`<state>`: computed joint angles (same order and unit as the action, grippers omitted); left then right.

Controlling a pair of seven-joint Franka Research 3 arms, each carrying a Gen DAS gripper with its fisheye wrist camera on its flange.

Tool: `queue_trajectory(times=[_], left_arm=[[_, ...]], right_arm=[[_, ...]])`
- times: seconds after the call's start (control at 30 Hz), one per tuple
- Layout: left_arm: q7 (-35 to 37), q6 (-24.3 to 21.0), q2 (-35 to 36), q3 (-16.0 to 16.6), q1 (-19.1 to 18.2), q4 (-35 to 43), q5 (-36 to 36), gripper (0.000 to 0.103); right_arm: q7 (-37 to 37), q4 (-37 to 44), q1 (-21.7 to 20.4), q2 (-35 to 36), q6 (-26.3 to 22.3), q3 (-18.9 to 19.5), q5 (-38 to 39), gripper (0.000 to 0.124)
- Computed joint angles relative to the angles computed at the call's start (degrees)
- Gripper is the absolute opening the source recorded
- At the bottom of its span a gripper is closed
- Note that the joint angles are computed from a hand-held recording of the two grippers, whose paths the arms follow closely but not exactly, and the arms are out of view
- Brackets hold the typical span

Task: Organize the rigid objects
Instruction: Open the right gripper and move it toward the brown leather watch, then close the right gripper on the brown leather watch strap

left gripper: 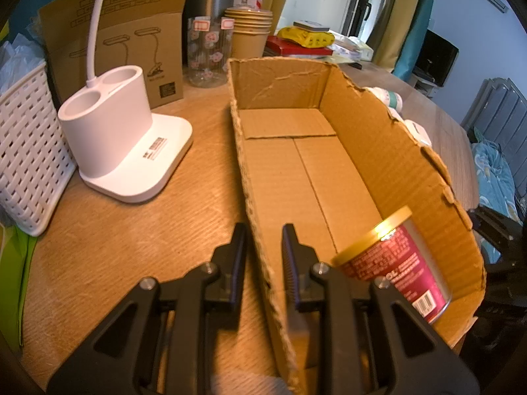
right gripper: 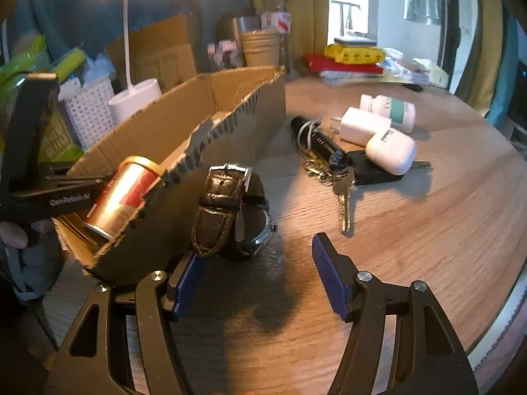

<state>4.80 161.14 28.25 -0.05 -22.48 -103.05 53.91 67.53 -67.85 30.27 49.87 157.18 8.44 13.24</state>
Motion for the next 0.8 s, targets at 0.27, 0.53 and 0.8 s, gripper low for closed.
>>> queue_trajectory(times=[0.27, 0.53, 0.8], left_arm=[[0.2, -0.3, 0.1, 0.0, -0.2, 0.3, -0.1, 0.023], [0.9, 0.1, 0.2, -0.3, 0.0, 0.3, -0.4, 0.024], [4.3, 2.0, 0.4, -0.3, 0.3, 0.3, -1.9, 0.023]], right_arm=[[-3.0, 5.1, -0.2, 2.9, -4.5, 0.3, -0.4, 0.068], [-0.4, 3.4, 0.3, 2.1, -1.7, -2.1, -2.4, 0.022], [-3.3, 7.0, -1.8, 3.7, -4.9, 0.1, -1.1, 0.052]])
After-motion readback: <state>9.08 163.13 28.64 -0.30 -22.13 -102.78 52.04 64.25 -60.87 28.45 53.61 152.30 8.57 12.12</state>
